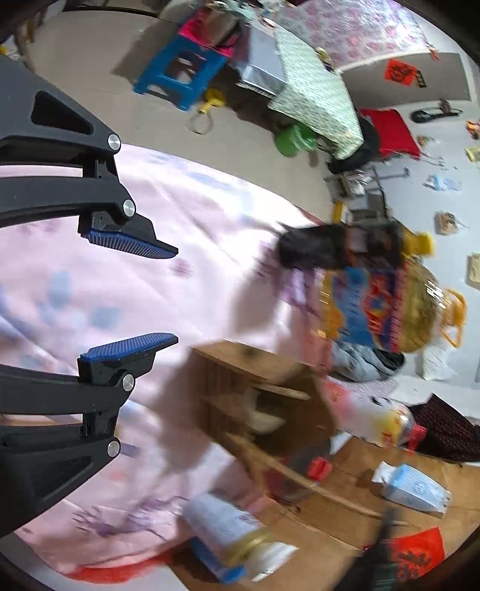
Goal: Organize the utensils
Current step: 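Open the left tool to release its chopstick into the holder, then move both tools back to the chopstick row and close the left tool on one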
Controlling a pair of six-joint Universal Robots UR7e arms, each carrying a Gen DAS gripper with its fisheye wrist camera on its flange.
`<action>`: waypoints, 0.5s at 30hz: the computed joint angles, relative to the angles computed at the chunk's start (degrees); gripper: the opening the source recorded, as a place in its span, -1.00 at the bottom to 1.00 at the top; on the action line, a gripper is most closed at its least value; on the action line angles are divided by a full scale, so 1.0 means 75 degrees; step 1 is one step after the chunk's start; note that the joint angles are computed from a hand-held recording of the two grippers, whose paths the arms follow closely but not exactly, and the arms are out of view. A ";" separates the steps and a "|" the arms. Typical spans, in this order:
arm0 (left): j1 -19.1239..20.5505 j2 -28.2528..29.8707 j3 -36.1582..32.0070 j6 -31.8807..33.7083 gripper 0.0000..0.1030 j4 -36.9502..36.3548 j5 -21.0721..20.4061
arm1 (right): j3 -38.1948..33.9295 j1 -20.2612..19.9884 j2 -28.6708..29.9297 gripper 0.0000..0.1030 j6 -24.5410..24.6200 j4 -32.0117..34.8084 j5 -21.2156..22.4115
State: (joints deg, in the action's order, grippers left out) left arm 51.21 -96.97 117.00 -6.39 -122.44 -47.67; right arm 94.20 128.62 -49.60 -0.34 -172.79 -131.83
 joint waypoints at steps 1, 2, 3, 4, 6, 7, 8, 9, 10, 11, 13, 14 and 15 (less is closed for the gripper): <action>0.0010 -0.0179 0.0110 -0.0154 -0.19 0.0189 0.0009 | -0.0079 0.0065 0.0065 -0.88 -0.0213 -0.0250 -0.0256; 0.0040 -0.0432 0.0247 -0.0385 -0.18 0.0494 -0.0042 | -0.0110 0.0104 0.0112 -0.88 -0.0351 -0.0452 -0.0418; 0.0063 -0.0655 0.0364 -0.0594 -0.18 0.0766 -0.0102 | -0.0127 0.0132 0.0168 -0.88 -0.0516 -0.0736 -0.0570; 0.0067 -0.0791 0.0443 -0.0752 -0.18 0.0931 -0.0126 | -0.0128 0.0146 0.0216 -0.88 -0.0630 -0.0982 -0.0684; 0.0088 -0.1180 0.0680 -0.1153 -0.18 0.1349 -0.0198 | -0.0106 0.0144 0.0422 -0.88 -0.1075 -0.1756 -0.0925; 0.0097 -0.1297 0.0758 -0.1264 -0.18 0.1467 -0.0222 | -0.0119 0.0106 0.0517 -0.88 -0.1193 -0.1941 -0.0979; 0.0102 -0.1425 0.0850 -0.1392 -0.18 0.1598 -0.0241 | -0.0088 0.0056 0.0589 -0.87 -0.1167 -0.1965 -0.1052; 0.0089 -0.1573 0.0955 -0.1552 -0.18 0.1771 -0.0269 | 0.0032 -0.0040 0.0577 -0.82 -0.0937 -0.1764 -0.0999; 0.0099 -0.1661 0.1015 -0.1617 -0.18 0.1867 -0.0316 | 0.0113 -0.0065 0.0562 -0.79 -0.0721 -0.1590 -0.1020; 0.0082 -0.1739 0.1080 -0.1696 -0.18 0.1962 -0.0375 | 0.0326 -0.0090 0.0476 -0.79 -0.0406 -0.1461 -0.1061; 0.0047 -0.1898 0.1209 -0.1756 -0.18 0.2105 -0.0518 | 0.0763 -0.0015 0.0277 -0.78 -0.0151 -0.1708 -0.1031; 0.0023 -0.1930 0.1265 -0.1756 -0.17 0.2135 -0.0591 | 0.0941 0.0043 0.0201 -0.75 -0.0130 -0.1866 -0.1066; -0.0012 -0.1945 0.1327 -0.1755 -0.16 0.2150 -0.0656 | 0.1208 0.0157 0.0093 -0.69 -0.0137 -0.2115 -0.1191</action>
State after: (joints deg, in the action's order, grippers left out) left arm 51.12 -111.55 126.95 -19.55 -106.32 -52.59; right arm 103.26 129.79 -48.90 -1.37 -188.65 -140.77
